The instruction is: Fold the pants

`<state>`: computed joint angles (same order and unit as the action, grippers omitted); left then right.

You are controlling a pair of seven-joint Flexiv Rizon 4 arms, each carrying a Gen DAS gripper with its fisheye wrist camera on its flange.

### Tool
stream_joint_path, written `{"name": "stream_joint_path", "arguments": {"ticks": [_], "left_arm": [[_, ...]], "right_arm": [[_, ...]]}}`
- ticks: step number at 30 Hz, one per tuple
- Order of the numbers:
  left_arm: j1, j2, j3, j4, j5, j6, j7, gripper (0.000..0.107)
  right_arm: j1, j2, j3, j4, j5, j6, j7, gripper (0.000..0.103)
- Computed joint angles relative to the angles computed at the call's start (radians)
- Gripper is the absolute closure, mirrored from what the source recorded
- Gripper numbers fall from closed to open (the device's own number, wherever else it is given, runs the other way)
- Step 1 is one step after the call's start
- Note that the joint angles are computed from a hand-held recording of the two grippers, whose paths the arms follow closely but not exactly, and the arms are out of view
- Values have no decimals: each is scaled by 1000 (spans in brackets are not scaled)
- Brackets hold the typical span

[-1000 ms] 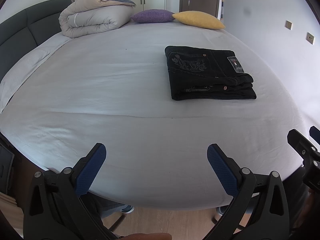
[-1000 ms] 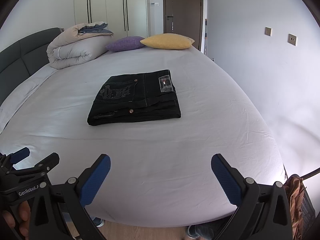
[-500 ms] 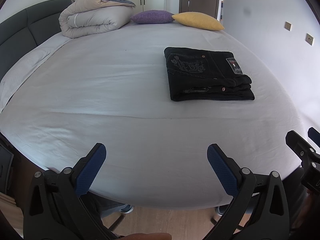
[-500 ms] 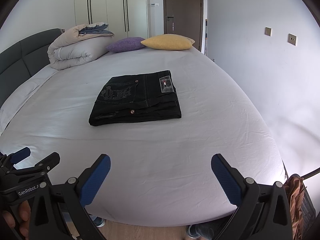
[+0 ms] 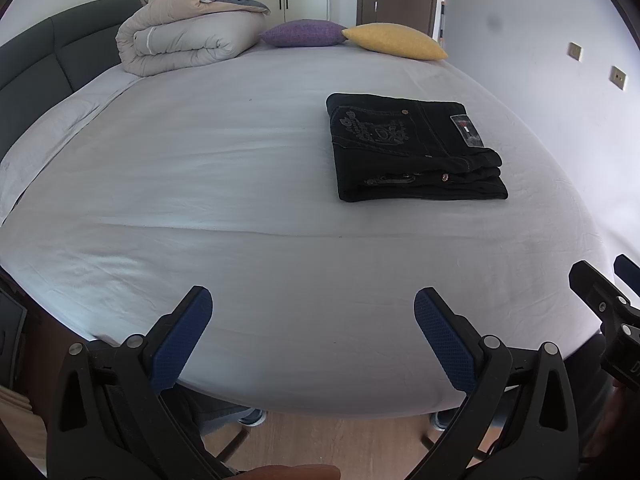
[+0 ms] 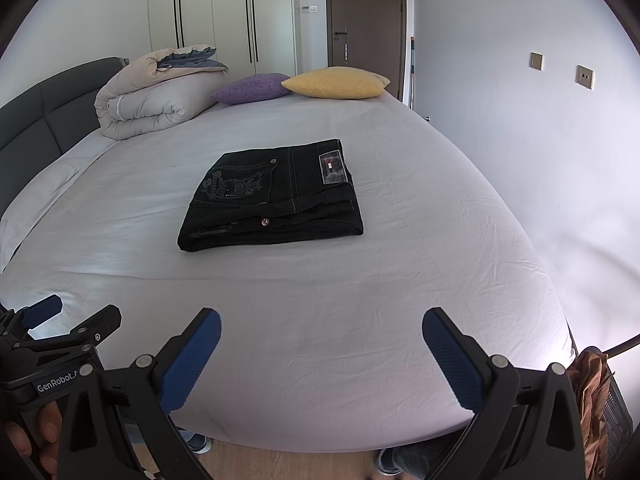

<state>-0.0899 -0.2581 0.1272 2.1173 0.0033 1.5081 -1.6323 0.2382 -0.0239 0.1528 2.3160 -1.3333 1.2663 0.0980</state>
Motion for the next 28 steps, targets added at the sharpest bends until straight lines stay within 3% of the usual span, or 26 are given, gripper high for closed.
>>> {"name": "stream_joint_path", "arguments": {"ticks": [25,28], "left_arm": [[24,0,-32,6,-47,3,32,4],[-21,-7,23,-11,9,5,-10,4]], "right_arm": [[4,-2,1,0,-3,-1,6,0],[6,-2,3,1,2,0,9,0]]}}
